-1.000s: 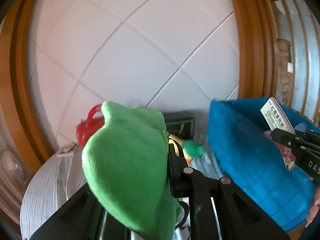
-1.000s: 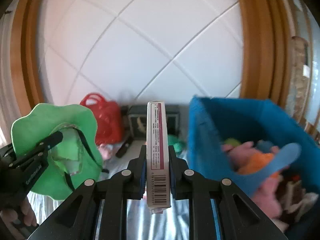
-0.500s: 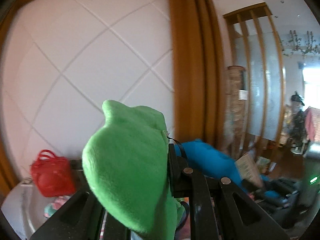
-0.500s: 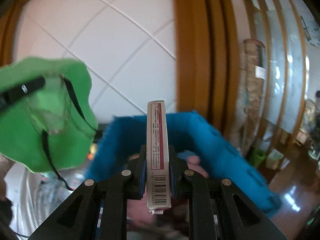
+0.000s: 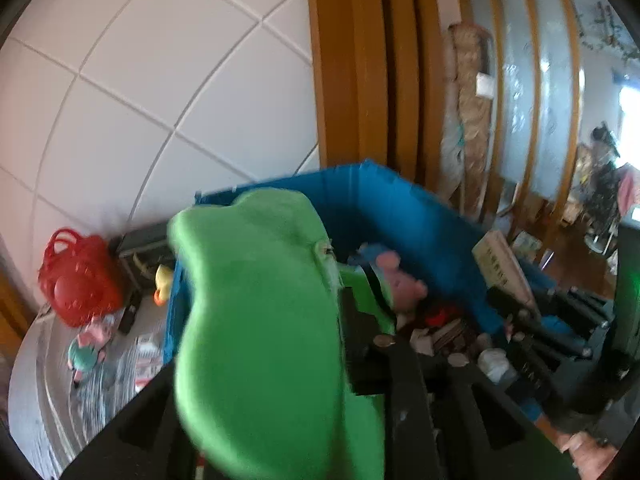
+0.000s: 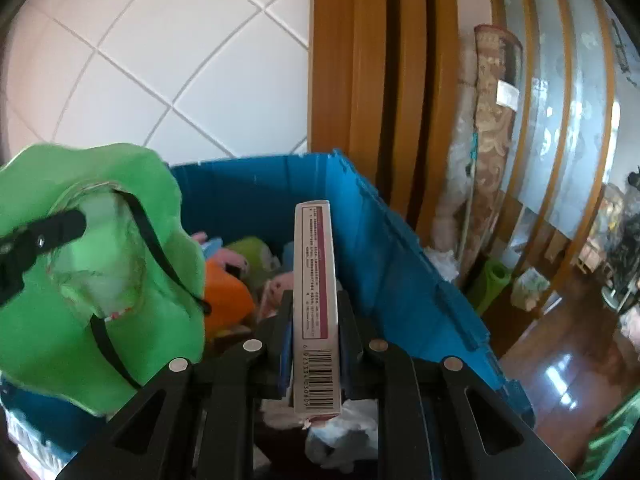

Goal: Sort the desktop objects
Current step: 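Carry the frog hat with the left tool into the crate while the right tool carries the tube box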

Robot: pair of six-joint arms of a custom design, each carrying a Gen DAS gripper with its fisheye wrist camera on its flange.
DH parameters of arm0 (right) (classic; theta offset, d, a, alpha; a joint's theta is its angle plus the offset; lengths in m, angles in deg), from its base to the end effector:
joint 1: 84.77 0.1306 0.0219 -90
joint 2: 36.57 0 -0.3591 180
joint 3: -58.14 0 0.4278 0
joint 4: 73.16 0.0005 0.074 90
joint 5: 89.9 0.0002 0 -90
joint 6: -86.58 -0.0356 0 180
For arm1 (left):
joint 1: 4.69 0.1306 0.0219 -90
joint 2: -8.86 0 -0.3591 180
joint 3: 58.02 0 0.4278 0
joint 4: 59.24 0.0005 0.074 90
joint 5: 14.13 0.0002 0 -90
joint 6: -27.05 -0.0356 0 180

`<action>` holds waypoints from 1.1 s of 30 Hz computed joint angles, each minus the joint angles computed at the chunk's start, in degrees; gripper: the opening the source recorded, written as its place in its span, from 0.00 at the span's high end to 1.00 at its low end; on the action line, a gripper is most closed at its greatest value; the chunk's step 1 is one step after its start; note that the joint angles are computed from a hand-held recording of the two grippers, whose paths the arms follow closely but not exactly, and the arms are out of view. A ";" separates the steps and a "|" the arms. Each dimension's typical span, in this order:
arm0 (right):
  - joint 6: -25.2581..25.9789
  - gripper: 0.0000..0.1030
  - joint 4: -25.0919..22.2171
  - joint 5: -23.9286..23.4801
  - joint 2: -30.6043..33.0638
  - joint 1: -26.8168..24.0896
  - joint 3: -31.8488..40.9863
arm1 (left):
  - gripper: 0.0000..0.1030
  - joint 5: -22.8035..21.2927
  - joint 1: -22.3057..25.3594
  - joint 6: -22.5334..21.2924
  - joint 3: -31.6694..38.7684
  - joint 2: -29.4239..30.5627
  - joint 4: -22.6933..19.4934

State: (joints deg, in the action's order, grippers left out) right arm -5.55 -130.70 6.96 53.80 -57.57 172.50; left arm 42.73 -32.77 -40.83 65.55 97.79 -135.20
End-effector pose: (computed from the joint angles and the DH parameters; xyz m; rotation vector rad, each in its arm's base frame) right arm 0.4523 0.2271 0.6030 -0.4001 2.1189 0.1679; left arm 0.4015 -0.1927 0.6641 -0.1766 2.1540 0.1661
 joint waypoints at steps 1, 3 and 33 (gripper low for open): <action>0.32 0.82 -0.13 -0.27 0.28 -0.15 -0.04 | 0.54 -0.38 -0.54 0.84 -0.15 0.63 -0.06; 0.71 0.82 -0.73 -0.53 0.82 -0.08 0.18 | 0.27 -2.05 -1.43 1.98 -1.33 0.31 -0.28; -0.33 0.00 -0.82 -0.96 -5.98 1.25 -4.78 | 0.04 -15.18 -8.76 6.52 -12.84 -11.36 0.19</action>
State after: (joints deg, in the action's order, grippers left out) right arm -5.88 -131.51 6.00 47.82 -56.32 167.72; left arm 27.56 -41.53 -34.31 52.71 86.43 -135.02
